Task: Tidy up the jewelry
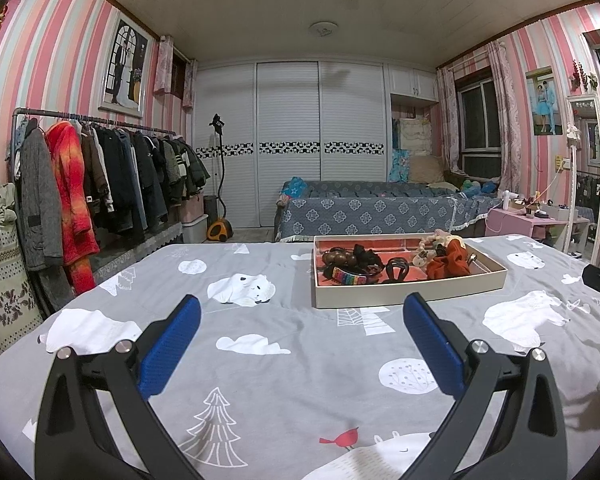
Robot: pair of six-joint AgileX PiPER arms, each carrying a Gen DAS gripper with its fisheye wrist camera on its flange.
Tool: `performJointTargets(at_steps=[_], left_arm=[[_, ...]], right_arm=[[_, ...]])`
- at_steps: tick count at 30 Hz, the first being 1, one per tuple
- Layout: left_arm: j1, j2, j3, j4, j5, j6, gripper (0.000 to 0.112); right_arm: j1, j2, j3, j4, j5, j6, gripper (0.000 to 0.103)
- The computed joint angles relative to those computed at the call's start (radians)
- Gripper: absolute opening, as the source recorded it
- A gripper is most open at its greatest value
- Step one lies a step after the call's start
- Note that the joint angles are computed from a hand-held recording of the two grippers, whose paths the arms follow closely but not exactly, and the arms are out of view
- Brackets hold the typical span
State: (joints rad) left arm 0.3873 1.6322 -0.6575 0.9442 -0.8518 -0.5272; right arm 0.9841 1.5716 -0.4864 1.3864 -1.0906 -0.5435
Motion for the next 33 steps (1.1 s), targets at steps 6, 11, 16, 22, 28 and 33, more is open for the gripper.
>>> performJointTargets(at_steps=[6,11,16,22,28,33], left_arm=[[0.001,0.0,0.0,0.001,-0.001,0.0,0.099],[0.001,0.0,0.001,0.0,-0.002,0.001,0.099],[0.001,0.0,0.0,0.0,-0.001,0.0,0.099],[0.002,0.0,0.0,0.001,-0.002,-0.001,0.099],[0.001,0.0,-0.001,0.001,0.0,-0.002,0.099],[0.002,0.0,-0.001,0.002,-0.001,-0.002,0.099]], right_arm=[[0.003,-0.003,0.003,0.003,-0.001,-0.002,0.099],[0.002,-0.003,0.003,0.003,0.0,-0.002,0.099],[0.002,-0.005,0.002,0.003,0.001,-0.004,0.099],[0.001,-0.006,0.002,0.004,0.001,-0.007,0.099],[0.001,-0.007,0.001,0.005,0.002,-0.008,0.099],[0.0,-0.007,0.0,0.005,0.003,-0.01,0.099]])
